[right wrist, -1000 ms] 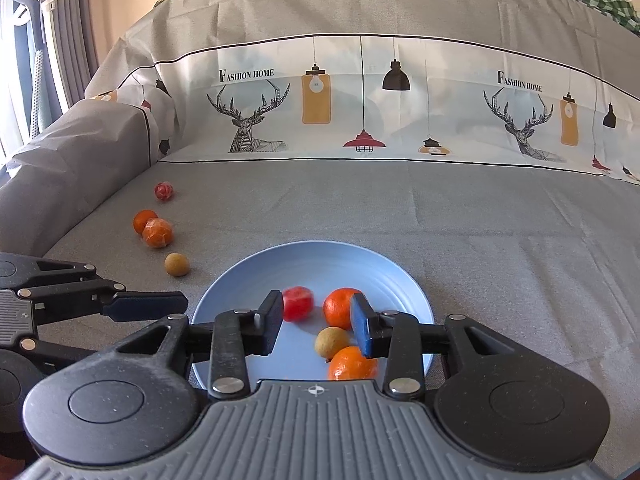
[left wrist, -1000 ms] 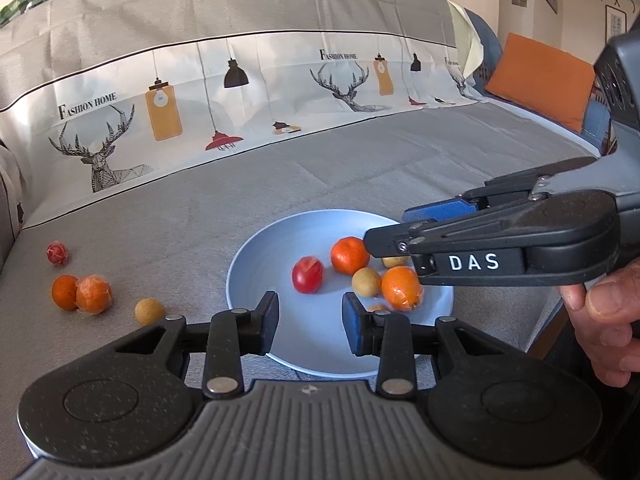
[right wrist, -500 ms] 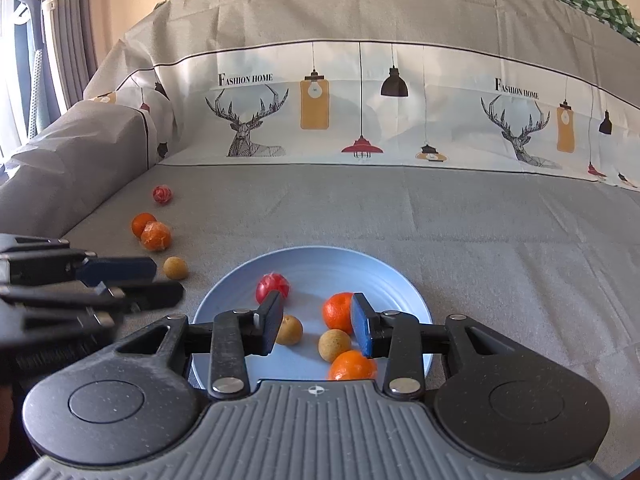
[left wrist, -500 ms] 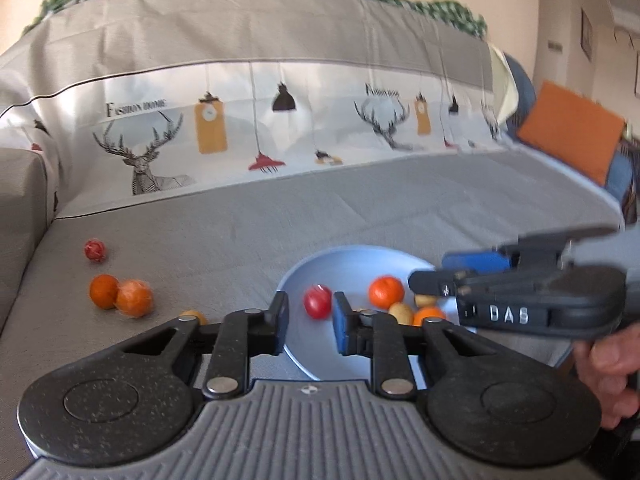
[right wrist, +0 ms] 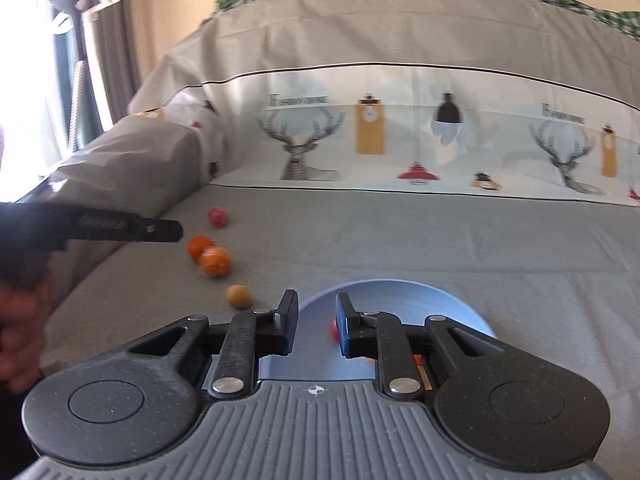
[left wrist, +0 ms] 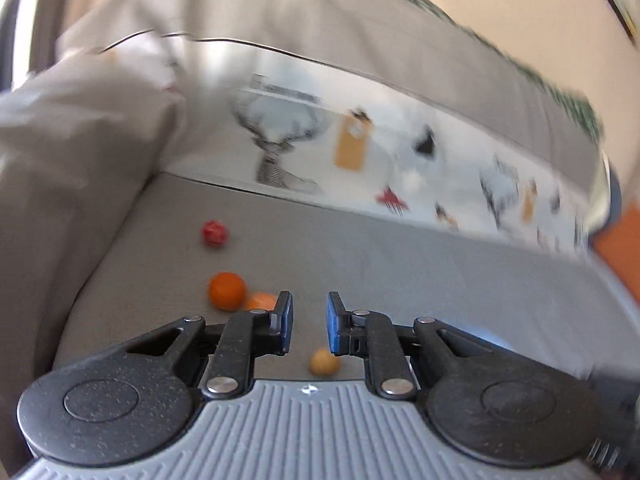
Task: Organize fruits
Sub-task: 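Grasp a net-wrapped orange with the left tool while the right tool grasps a tan fruit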
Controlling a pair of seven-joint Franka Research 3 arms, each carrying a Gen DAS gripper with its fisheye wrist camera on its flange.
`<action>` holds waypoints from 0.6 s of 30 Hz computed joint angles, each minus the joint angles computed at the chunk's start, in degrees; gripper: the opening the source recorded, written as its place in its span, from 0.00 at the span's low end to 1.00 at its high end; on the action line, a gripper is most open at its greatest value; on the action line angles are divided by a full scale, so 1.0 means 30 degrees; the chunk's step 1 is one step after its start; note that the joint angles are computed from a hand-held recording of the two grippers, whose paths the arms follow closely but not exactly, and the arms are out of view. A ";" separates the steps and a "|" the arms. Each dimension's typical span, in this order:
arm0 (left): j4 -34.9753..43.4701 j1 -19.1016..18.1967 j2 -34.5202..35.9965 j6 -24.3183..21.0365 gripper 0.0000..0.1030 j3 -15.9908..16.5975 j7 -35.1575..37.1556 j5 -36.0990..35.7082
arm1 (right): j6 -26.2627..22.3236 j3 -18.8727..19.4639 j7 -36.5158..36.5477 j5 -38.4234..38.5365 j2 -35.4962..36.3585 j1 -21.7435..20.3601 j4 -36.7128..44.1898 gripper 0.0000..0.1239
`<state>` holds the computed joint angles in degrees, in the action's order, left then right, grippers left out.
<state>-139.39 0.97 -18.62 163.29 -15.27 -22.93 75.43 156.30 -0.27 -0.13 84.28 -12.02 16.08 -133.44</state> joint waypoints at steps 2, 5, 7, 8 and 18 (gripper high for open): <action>-0.0194 0.0262 0.0037 0.0865 0.17 0.0407 -0.0984 -0.0228 | -0.0344 0.0102 0.0019 -0.0171 0.0043 0.0131 0.0056 0.17; -0.0186 0.0583 0.0348 0.1471 0.17 0.0593 -0.1194 -0.0762 | -0.0697 0.0323 0.0295 -0.0541 0.0301 0.0374 0.0269 0.17; -0.0102 0.0699 0.0615 0.1569 0.17 0.0629 -0.0822 -0.1350 | -0.0878 0.0456 0.0419 -0.0638 0.0485 0.0549 0.0422 0.17; -0.0059 0.0823 0.0762 0.1748 0.17 0.0646 -0.0820 -0.1441 | -0.0958 0.0532 0.0496 -0.0648 0.0614 0.0644 0.0536 0.17; 0.0772 0.0877 0.2910 0.2413 0.28 0.1047 0.0998 -0.3096 | -0.0319 0.1543 0.2148 -0.1127 0.3094 0.1325 0.2635 0.18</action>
